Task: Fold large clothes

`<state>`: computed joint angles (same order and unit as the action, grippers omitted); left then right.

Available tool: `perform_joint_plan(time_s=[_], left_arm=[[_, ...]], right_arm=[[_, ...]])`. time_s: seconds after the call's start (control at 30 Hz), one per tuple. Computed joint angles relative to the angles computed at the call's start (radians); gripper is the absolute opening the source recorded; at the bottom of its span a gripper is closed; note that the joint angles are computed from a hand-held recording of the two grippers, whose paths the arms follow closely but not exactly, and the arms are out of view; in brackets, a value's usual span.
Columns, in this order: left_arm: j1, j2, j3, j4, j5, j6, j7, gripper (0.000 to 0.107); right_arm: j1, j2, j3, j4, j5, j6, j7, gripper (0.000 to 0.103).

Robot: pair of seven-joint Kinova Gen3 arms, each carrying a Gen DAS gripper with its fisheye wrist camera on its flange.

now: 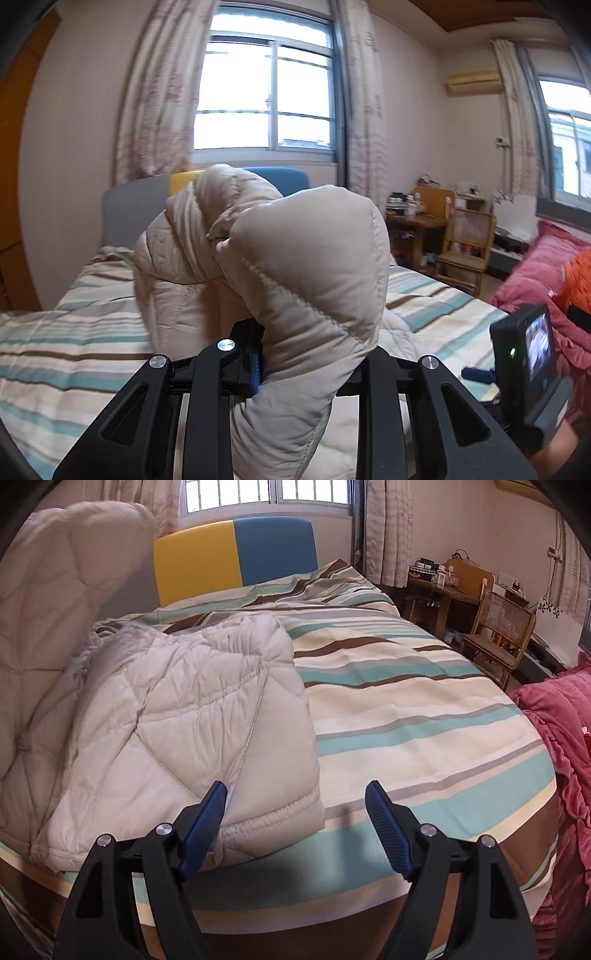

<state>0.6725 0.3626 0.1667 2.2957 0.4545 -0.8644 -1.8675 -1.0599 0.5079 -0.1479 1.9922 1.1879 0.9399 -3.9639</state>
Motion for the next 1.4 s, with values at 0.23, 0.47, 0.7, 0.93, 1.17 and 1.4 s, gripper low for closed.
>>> perform_joint_plan(time_s=[0.23, 0.47, 0.7, 0.93, 1.17, 1.4], left_arm=[[0.072, 0.097, 0.002, -0.115, 0.011, 0.086, -0.1, 0.024], [0.152, 0.216, -0.036, -0.214, 0.008, 0.151, -0.219, 0.039], [0.078, 0.25, 0.017, -0.145, -0.196, 0.082, -0.094, 0.055], [0.037, 0.252, 0.038, -0.105, -0.343, 0.051, -0.043, 0.074], [0.022, 0.242, 0.049, -0.101, -0.384, 0.093, -0.034, 0.074], [-0.104, 0.191, 0.122, -0.043, -0.537, 0.149, 0.116, 0.058]], right_arm=[[0.168, -0.077, -0.272, 0.098, 0.029, 0.177, -0.094, 0.077], [0.241, -0.152, -0.381, 0.208, 0.036, 0.194, -0.233, 0.077], [0.32, -0.223, -0.481, 0.288, 0.202, 0.158, -0.357, 0.077], [0.379, -0.255, -0.472, 0.31, 0.347, 0.014, -0.384, 0.077], [0.343, -0.312, -0.361, 0.284, 0.269, -0.103, -0.296, 0.074], [0.487, -0.151, -0.414, 0.168, 0.172, -0.127, -0.027, 0.068]])
